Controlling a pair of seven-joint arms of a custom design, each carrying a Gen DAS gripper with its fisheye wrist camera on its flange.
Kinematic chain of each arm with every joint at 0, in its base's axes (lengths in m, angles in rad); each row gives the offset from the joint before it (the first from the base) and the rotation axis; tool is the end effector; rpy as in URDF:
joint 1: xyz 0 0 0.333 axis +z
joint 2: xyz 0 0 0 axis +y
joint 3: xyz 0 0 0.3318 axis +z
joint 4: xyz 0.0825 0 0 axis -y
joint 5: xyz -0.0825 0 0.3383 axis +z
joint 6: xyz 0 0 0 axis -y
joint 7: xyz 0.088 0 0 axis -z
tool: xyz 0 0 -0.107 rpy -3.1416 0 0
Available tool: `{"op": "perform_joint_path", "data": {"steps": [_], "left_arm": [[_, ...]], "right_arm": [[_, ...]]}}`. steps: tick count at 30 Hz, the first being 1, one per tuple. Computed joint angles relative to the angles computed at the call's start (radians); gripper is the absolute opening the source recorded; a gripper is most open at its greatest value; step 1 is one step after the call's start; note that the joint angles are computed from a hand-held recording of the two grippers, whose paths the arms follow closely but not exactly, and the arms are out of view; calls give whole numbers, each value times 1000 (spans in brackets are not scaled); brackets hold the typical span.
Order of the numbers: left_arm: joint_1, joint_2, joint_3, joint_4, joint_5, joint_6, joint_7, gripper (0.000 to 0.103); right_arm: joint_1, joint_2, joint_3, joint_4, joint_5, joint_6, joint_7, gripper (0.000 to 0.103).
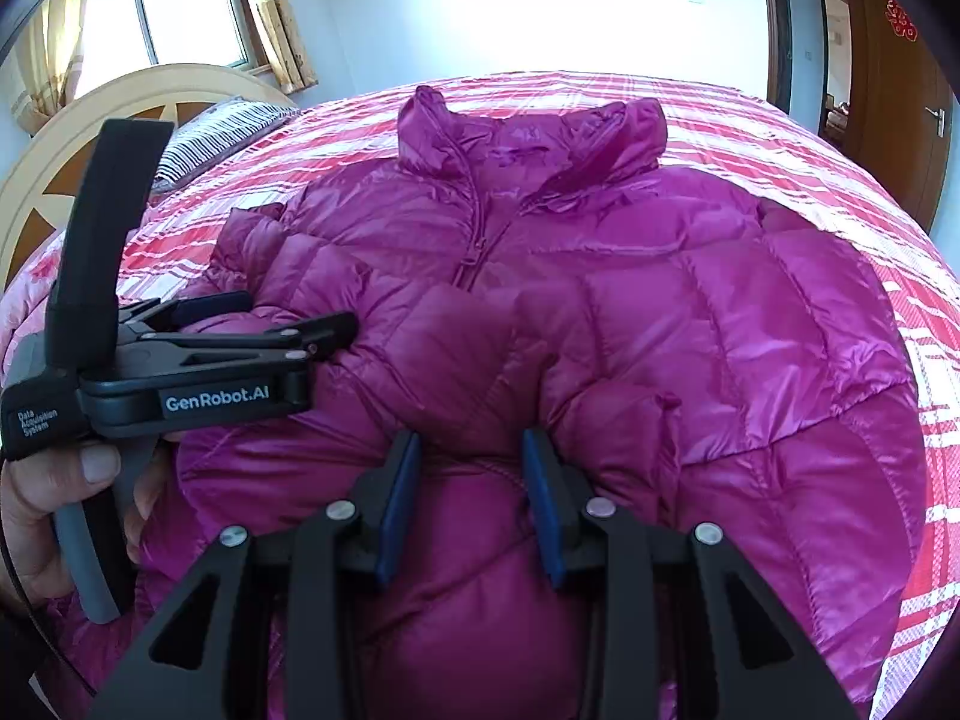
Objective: Fold large clothes
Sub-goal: 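Press the left gripper on the jacket front to flatten the folds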
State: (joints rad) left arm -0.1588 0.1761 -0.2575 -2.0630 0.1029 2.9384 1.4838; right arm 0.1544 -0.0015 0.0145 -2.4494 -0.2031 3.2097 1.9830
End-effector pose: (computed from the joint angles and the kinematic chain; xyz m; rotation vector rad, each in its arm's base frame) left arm 0.5415 -0.2371 0.4783 -1.4612 2.2095 -0.8302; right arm 0.4875 0.1026 0.4396 -1.7030 1.7640 -0.5363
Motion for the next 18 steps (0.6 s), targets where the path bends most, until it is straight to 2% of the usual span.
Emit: {"op": "perform_joint_path", "data": {"steps": [4,5,18], "left_arm": [[3,0,-3,0,-4,-2,4,98],[3,-1,-3,0,-5,-4,5,98],[2,0,-2,0,-8,-5,8,98]], "right_arm": [[-9,2,-9,8,-109,-7,91,37],[-6,2,-7,6,-78,-6,64,37],[-4,2,-9,5,-78,-5,62,37]]}}
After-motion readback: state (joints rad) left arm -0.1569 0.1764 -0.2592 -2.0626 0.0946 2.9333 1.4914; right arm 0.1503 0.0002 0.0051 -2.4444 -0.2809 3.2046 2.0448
